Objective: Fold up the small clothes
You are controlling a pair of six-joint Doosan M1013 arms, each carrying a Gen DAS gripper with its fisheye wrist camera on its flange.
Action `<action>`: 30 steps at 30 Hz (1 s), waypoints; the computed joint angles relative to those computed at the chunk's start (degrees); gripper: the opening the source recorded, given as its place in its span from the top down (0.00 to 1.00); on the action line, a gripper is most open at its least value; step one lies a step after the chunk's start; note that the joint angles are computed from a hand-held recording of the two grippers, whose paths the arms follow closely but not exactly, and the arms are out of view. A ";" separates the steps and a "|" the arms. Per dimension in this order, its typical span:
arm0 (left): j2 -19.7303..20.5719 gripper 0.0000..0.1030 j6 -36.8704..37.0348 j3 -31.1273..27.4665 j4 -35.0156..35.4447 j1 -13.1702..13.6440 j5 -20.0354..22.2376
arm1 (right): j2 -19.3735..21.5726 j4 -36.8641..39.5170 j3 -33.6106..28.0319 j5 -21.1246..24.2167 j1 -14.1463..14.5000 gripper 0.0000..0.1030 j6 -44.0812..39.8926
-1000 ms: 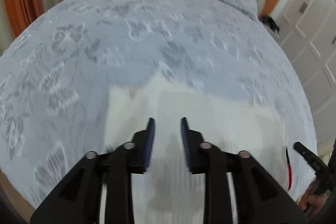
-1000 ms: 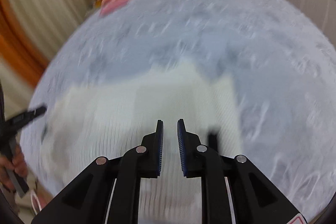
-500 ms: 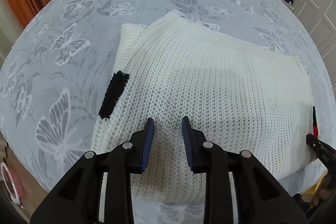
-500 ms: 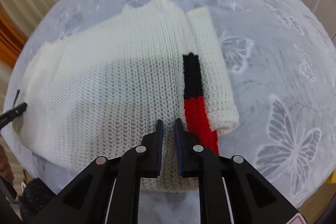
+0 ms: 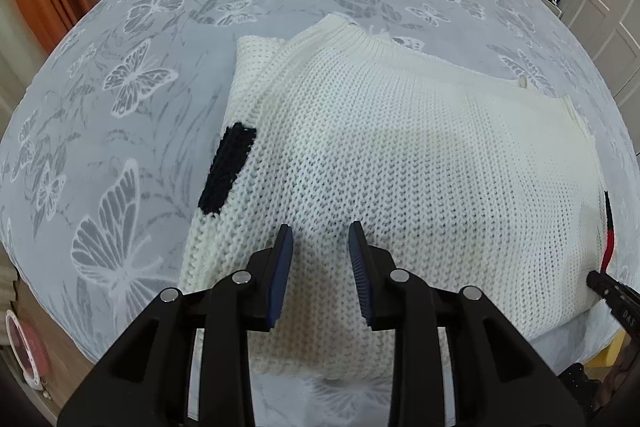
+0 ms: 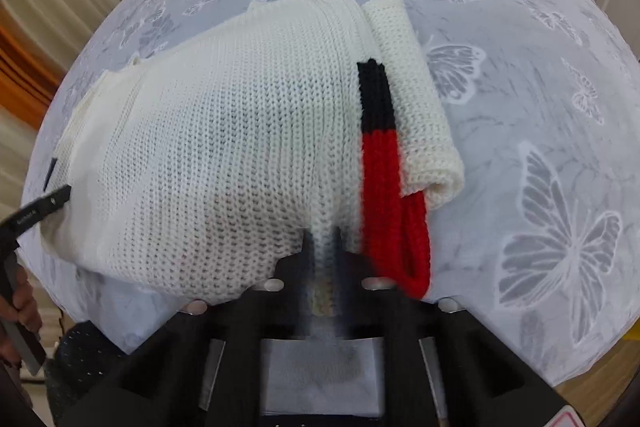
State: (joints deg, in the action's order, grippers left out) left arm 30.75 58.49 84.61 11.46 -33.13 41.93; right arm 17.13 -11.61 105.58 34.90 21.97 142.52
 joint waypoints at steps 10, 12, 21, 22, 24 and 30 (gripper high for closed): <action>0.52 0.70 0.33 -0.40 0.64 -0.18 1.10 | -2.31 2.03 4.03 0.25 -2.62 0.94 -1.38; 0.55 0.70 0.00 -0.44 1.43 -0.36 1.29 | -3.14 0.59 3.27 0.64 -2.01 0.92 -0.07; -0.20 0.66 -0.50 0.62 0.00 -0.11 1.02 | -1.31 -8.04 -2.81 1.41 -0.99 0.76 2.11; -0.31 0.66 -0.84 0.67 -0.01 -0.13 1.02 | -0.66 -7.96 -3.38 2.18 -1.04 0.65 1.60; -0.54 0.66 -0.82 0.77 -0.89 -0.03 1.04 | 1.42 -6.92 -4.61 3.90 -1.69 0.57 -0.27; -0.37 0.64 0.57 0.98 -1.54 0.06 1.41 | 2.52 -7.02 -3.68 4.70 -1.82 0.81 1.28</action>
